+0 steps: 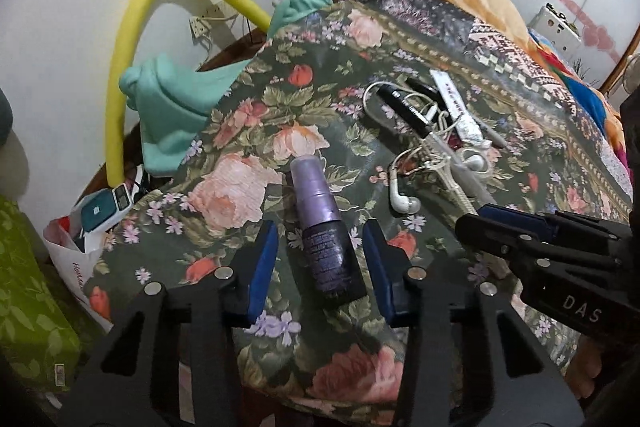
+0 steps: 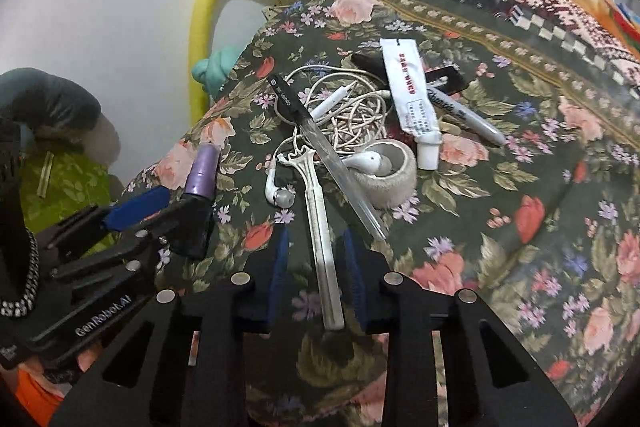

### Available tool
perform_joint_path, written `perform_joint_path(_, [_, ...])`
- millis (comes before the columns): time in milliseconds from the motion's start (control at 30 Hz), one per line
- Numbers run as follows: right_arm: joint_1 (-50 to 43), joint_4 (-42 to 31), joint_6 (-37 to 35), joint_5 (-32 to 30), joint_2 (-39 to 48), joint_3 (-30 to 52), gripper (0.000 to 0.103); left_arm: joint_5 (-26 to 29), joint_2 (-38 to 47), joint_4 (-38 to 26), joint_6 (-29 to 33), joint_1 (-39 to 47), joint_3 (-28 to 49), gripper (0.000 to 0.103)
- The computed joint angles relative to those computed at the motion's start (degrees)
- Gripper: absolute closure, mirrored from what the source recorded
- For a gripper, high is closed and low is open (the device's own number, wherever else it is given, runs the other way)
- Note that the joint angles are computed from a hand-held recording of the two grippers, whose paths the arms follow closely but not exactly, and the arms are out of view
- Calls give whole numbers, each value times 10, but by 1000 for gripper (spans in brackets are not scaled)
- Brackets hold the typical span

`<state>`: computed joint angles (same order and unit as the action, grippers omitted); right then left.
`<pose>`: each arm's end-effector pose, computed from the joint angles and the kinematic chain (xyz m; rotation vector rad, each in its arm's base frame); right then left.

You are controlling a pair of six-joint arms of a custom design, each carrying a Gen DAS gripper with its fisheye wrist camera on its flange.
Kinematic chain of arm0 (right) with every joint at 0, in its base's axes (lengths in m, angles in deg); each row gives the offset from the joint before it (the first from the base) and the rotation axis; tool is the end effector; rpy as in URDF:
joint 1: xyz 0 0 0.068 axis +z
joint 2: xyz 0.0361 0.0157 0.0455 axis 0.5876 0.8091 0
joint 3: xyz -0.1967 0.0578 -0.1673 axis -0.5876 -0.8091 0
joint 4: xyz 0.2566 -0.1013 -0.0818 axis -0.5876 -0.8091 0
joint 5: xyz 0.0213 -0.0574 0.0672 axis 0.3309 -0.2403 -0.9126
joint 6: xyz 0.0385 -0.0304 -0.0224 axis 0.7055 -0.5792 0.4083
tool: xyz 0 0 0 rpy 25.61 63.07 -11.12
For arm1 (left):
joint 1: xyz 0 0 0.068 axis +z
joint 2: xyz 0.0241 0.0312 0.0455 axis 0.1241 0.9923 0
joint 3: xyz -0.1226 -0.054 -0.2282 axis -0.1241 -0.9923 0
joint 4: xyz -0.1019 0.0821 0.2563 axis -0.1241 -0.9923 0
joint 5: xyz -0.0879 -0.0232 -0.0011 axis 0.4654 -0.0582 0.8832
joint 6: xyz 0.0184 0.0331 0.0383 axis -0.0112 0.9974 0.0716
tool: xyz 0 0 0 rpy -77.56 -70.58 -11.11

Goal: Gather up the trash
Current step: 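Reach the left tool to the purple spray bottle while the right tool reaches the white comb, then close the left tool on the purple bottle while the right tool closes on the comb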

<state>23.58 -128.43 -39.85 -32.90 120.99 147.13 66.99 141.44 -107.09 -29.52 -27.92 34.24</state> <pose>0.2708 -0.0415 0.3068 -0.4618 2.6724 0.5760 0.2473 -0.1628 0.2982 -0.1522 2.6028 -0.1230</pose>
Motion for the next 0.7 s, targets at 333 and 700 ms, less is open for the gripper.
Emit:
perform_joint_path(333, [19,19,19,2,-1,-5,94,-3,-3,16,3,-7,-12,76])
perform_joint_path(700, [10,-29,19,-9,-62,37,94,-33,-68,-39,-4,-38,17,78])
